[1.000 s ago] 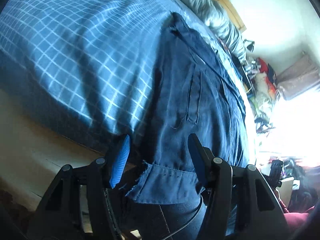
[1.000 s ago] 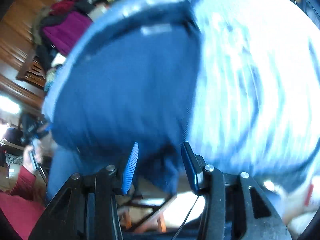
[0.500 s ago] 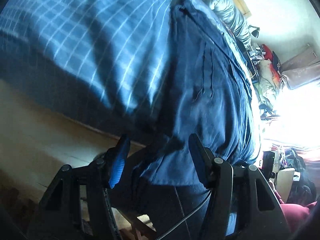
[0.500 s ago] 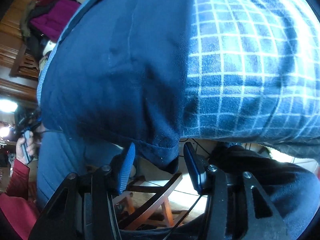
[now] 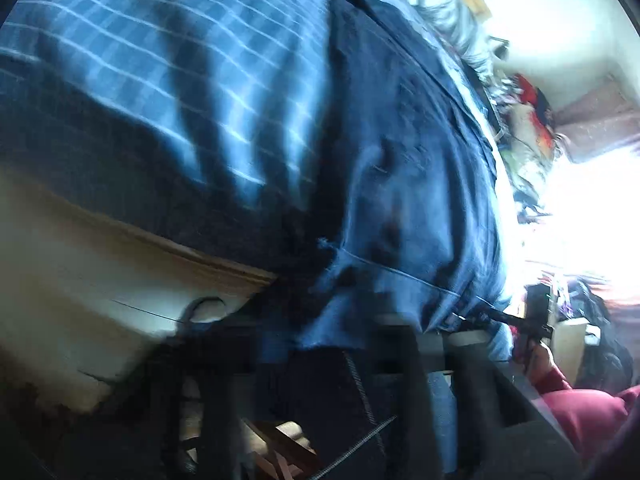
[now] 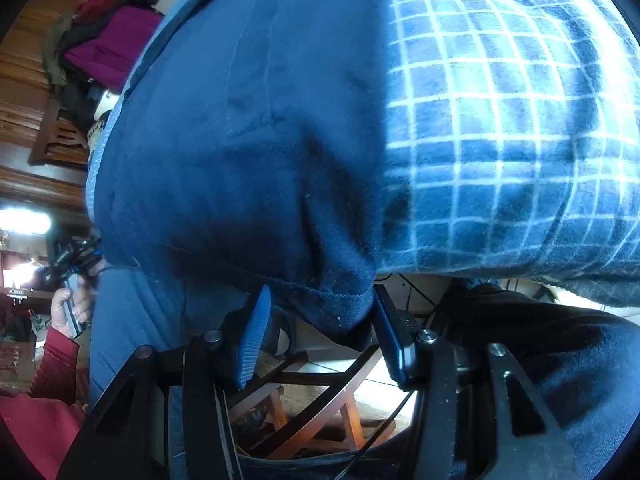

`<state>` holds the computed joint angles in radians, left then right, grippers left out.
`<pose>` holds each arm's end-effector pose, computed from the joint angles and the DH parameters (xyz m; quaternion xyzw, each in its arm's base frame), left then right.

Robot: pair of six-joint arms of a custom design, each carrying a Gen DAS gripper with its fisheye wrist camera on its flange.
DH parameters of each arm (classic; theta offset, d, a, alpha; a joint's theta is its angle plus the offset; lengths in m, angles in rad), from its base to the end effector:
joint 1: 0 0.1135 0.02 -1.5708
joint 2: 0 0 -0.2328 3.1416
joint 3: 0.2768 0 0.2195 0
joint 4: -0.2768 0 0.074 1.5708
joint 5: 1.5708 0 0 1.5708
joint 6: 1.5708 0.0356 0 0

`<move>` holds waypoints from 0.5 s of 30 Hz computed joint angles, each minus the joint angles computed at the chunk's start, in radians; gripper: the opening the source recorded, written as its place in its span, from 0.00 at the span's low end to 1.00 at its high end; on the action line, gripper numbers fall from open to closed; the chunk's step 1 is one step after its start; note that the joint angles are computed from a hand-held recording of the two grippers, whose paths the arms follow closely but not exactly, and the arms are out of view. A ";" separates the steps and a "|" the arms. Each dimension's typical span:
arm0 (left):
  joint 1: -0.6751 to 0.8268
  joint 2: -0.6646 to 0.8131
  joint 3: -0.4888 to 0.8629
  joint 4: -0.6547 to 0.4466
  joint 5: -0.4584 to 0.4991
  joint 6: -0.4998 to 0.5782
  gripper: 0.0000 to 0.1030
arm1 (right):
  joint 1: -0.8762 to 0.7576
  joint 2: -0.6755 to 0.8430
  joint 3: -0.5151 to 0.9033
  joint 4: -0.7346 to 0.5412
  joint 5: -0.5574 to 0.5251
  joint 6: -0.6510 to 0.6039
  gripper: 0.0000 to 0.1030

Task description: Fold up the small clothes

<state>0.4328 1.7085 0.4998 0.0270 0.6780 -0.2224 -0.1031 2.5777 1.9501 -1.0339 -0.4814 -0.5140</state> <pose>0.2104 0.0726 0.0738 -0.2369 0.8968 -0.3053 0.2156 0.4128 -0.0261 0.0574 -0.1873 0.9520 0.2403 0.0304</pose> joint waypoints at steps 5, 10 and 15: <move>0.028 -0.245 -0.075 -0.037 0.078 -0.058 0.07 | -0.030 -0.131 -0.093 -0.026 -0.034 -0.065 0.10; 0.061 -0.402 -0.100 0.059 0.205 -0.233 0.07 | -0.095 -0.234 -0.054 -0.171 -0.220 -0.098 0.08; 0.073 -0.455 -0.074 0.303 0.253 -0.495 0.07 | -0.149 -0.213 0.177 -0.373 -0.411 -0.090 0.08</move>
<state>0.5058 1.2538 0.4261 0.3299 0.9314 -0.7179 -0.2520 2.3650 2.1275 -1.4071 -0.8926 -0.6038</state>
